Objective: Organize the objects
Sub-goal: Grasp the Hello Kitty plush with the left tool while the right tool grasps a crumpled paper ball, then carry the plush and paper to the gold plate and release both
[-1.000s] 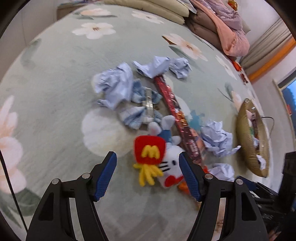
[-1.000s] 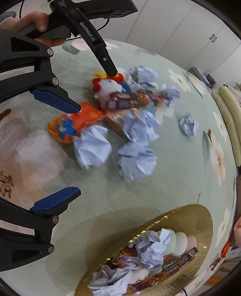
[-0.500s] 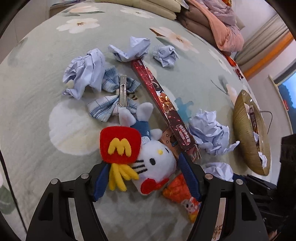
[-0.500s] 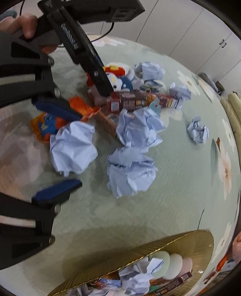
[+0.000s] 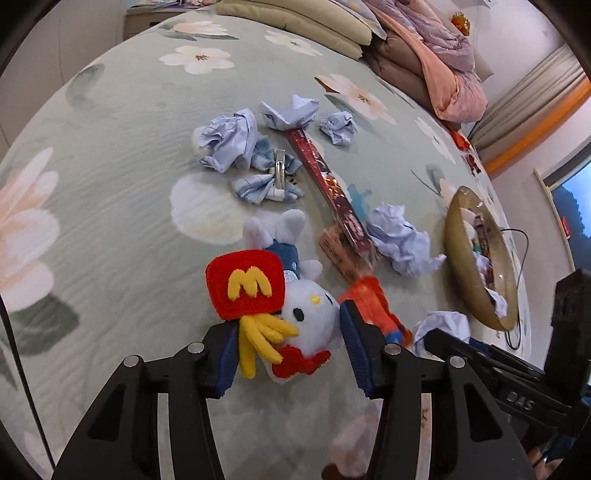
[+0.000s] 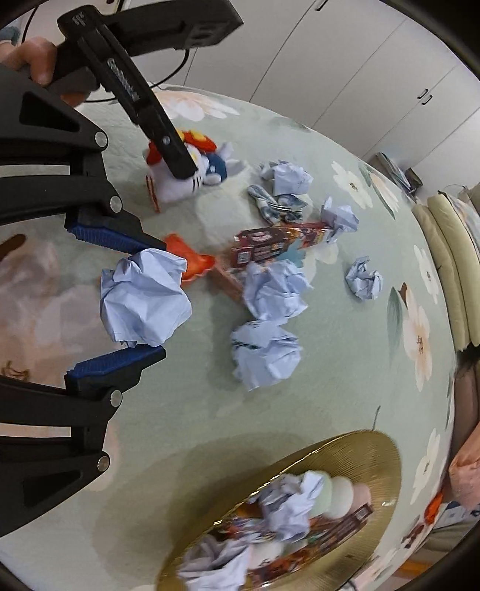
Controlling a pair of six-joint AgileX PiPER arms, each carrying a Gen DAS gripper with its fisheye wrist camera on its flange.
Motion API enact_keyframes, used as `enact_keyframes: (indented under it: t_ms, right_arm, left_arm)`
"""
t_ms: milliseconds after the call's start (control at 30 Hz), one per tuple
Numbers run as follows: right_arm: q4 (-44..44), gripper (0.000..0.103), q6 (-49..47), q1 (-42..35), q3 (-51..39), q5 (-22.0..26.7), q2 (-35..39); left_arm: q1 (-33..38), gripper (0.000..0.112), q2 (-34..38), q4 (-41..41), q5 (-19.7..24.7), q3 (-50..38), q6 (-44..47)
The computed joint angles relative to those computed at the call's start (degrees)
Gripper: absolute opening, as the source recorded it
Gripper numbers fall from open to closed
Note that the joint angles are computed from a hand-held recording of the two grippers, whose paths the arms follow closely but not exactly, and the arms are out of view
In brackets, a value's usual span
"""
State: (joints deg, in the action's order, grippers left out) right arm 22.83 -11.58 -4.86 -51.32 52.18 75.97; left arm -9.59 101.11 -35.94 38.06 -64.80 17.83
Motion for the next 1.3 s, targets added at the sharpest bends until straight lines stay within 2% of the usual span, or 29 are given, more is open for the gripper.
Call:
enact_keyframes:
  t_ms: [133,233,400,600,700,767,867,900,933,967,1033,1067,1100,1200,1300]
  right_arm:
    - [-0.67,0.048,0.34,-1.94,0.92,2.81,-3.21]
    - [-1.11,0.048,-0.67,-5.81,-1.71,6.13,-5.04]
    - [-2.0,0.048,-3.76,-15.94,-10.66,8.63,-5.84]
    - [-0.92,0.048,-6.28,-28.27,-23.06,7.51,-0.06]
    - [-2.17,0.049,-5.67,-30.95,-28.16,7.75,3.6]
    - [-4.62,0.049,-3.7,-31.36,-31.4,9.32,6.58]
    - [-3.24,0.049,-3.73,-33.87,-34.71,13.46,11.1]
    - [-2.76,0.049,-3.85,-34.7,-34.66,13.77,11.62]
    - [-1.66,0.053,-4.62,-35.95,-34.6,14.34,12.24]
    - [-0.89,0.061,-5.62,-36.66,-34.57,14.54,13.0]
    - [0.64,0.076,-8.09,-38.01,-33.98,15.37,14.05]
    - [1.16,0.076,-8.88,-38.74,-33.14,15.15,13.87]
    - [1.63,0.076,-9.63,-39.37,-32.32,14.82,13.52]
    - [0.84,0.076,-10.65,-40.33,-29.86,13.71,12.31]
    - [0.76,0.076,-9.76,-41.36,-27.59,13.62,11.71]
  left_arm:
    - [-1.35,0.047,-2.61,-0.25,2.18,-0.66,-1.43]
    - [-3.78,0.047,-3.3,-2.57,3.76,-3.88,-0.66]
    - [-10.29,0.047,1.16,-7.71,3.81,-13.64,1.23]
    - [-17.94,0.047,8.74,-8.76,2.74,-29.29,0.19]
    - [-22.12,0.047,14.36,-2.5,3.7,-38.55,-4.34]
    - [-24.04,0.047,18.92,-0.31,5.67,-45.22,-6.5]
    - [-26.14,0.047,22.59,2.21,6.44,-50.78,-7.69]
    - [-27.2,0.051,24.96,5.39,8.2,-54.74,-10.03]
    - [-27.84,0.063,26.72,7.87,9.77,-57.47,-12.24]
    - [-28.19,0.07,28.49,9.42,11.42,-59.98,-14.19]
    - [-28.06,0.073,29.52,8.99,11.92,-59.64,-15.23]
    - [-28.06,0.073,29.84,9.81,13.02,-59.75,-16.12]
    - [-28.54,0.073,28.84,12.65,12.14,-57.74,-18.0]
    - [-31.25,0.073,23.05,26.62,6.72,-48.6,-24.51]
    - [-31.96,0.073,15.43,32.59,2.88,-37.49,-25.81]
